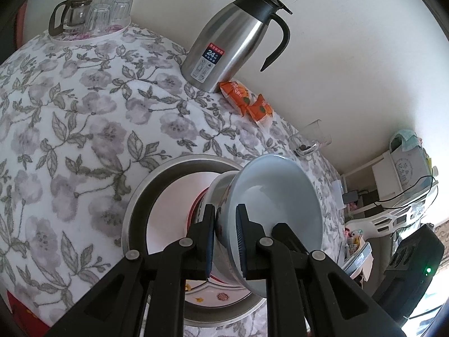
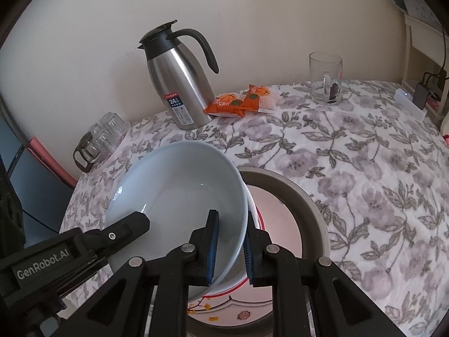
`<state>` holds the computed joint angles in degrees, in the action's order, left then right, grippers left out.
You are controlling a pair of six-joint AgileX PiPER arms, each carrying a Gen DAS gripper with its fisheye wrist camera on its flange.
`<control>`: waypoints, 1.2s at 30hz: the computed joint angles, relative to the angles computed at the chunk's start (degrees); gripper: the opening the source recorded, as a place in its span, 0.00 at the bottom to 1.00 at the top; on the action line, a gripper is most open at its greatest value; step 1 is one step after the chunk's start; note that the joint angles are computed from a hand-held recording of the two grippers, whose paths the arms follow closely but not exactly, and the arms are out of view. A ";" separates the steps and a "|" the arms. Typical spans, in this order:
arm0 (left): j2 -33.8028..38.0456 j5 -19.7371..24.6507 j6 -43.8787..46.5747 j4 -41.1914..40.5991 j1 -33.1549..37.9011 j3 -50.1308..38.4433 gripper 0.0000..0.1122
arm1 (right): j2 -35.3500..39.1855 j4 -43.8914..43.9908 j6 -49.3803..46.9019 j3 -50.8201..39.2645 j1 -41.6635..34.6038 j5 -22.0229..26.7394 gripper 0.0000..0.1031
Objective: Organize plates and bowls
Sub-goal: 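Lower the large pale blue bowl onto the stacked bowls in the basin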
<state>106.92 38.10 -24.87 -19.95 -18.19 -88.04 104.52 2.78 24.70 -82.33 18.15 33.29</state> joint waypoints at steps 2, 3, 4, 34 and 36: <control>0.00 0.10 0.21 -0.16 0.11 0.03 0.13 | 0.04 0.63 -0.44 0.15 -0.16 -0.24 0.18; 0.07 0.26 0.14 -0.07 0.09 -0.13 0.13 | 0.07 0.83 -0.56 0.11 -0.20 -0.18 0.18; 0.12 0.42 0.21 -0.11 0.08 -0.25 0.13 | 0.07 0.92 -0.60 0.18 -0.22 -0.18 0.18; 0.15 1.55 -0.97 1.96 -0.52 -1.32 0.14 | -0.70 5.05 -3.64 0.19 -1.44 0.79 0.20; 0.09 1.32 -1.50 2.73 -0.79 -1.25 0.14 | -0.77 5.36 -3.88 0.34 -1.49 0.60 0.20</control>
<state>107.00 39.42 -26.37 -17.22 -18.98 -89.29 103.75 8.14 20.82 -81.99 16.66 33.89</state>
